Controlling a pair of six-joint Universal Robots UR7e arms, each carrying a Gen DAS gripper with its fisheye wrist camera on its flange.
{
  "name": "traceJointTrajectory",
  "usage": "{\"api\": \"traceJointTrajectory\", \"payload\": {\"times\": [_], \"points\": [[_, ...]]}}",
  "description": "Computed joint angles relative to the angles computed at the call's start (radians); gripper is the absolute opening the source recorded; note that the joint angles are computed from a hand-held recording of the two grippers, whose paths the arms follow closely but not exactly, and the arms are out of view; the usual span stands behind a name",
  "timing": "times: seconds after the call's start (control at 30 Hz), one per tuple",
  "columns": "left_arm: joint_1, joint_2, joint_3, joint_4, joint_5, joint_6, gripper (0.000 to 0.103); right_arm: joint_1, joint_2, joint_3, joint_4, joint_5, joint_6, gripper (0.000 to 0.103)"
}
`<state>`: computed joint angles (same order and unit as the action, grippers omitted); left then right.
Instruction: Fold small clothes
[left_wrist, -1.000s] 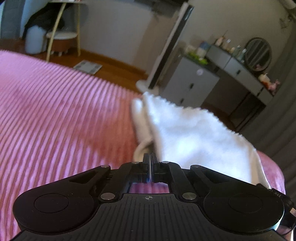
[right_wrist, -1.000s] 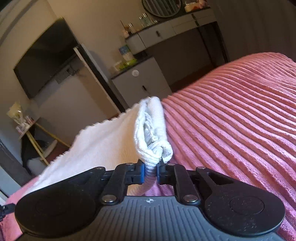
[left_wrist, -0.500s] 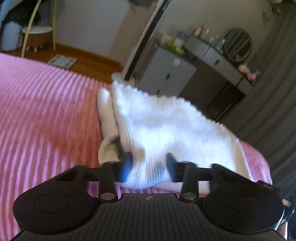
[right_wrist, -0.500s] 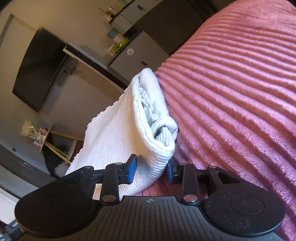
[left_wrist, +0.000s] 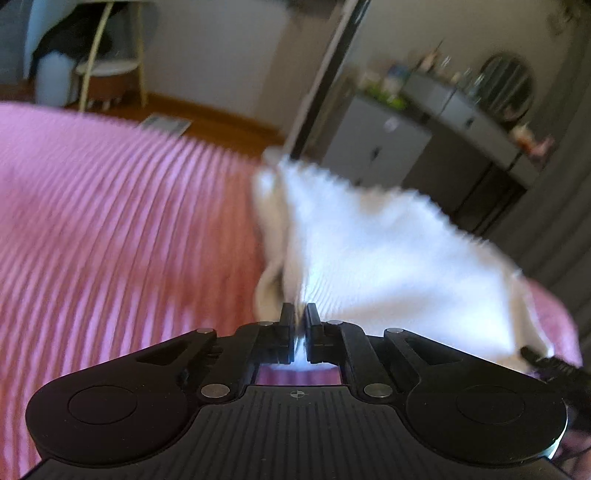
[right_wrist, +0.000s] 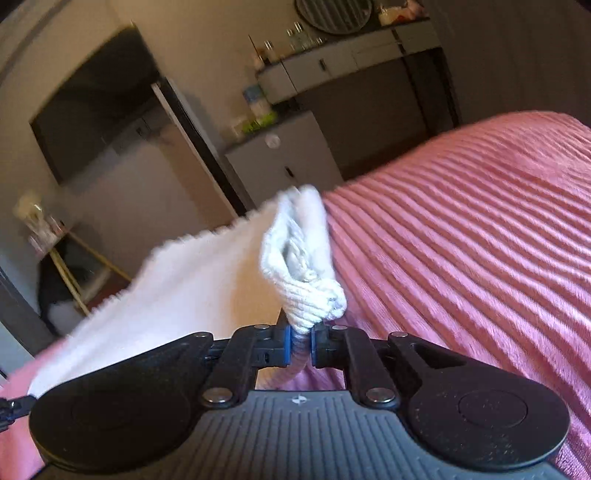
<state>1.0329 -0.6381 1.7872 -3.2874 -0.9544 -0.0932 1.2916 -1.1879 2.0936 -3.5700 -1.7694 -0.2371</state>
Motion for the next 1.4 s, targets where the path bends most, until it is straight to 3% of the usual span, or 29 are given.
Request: {"api": "traceJointTrajectory", "payload": {"times": [0.07,0.17,0.27,0.37,0.43,0.6,0.73,0.87,1.17,1.4], "points": [[0.003,0.020,-0.007,-0.001,0.024,0.039,0.011,0.008,0.002,-0.011,0.001,-0.033,0.009,0.022],[-0.010,0.016,-0.009,0.003,0.041,0.053,0.020,0.017,-0.004,-0.002,-0.070,-0.067,0.008,0.029],[-0.012,-0.004,-0.008,0.005,0.041,0.039,0.038,0.042,0.016,-0.010,-0.190,-0.152,0.001,0.031],[-0.020,-0.011,-0.009,-0.056,0.057,0.061,0.058,0.071,0.065,-0.024,-0.344,-0.211,-0.106,0.031],[-0.016,-0.007,-0.023,-0.095,0.037,0.065,0.074,0.072,0.073,-0.014,-0.389,-0.162,-0.153,0.031],[0.026,0.019,-0.125,0.051,-0.041,-0.013,0.076,0.061,0.070,0.031,-0.275,0.061,-0.273,0.030],[0.061,0.044,-0.190,0.157,-0.129,-0.084,0.081,0.070,0.088,0.034,-0.195,0.103,-0.347,0.025],[0.094,0.072,-0.250,0.212,-0.188,-0.129,0.079,0.055,0.081,0.035,-0.143,0.116,-0.353,0.025],[0.141,0.083,-0.286,0.211,-0.299,-0.255,0.034,0.055,0.084,0.027,-0.112,0.109,-0.320,0.026],[0.081,0.063,-0.267,0.163,-0.264,-0.183,0.030,0.043,0.077,0.040,-0.141,0.162,-0.303,0.023]]}}
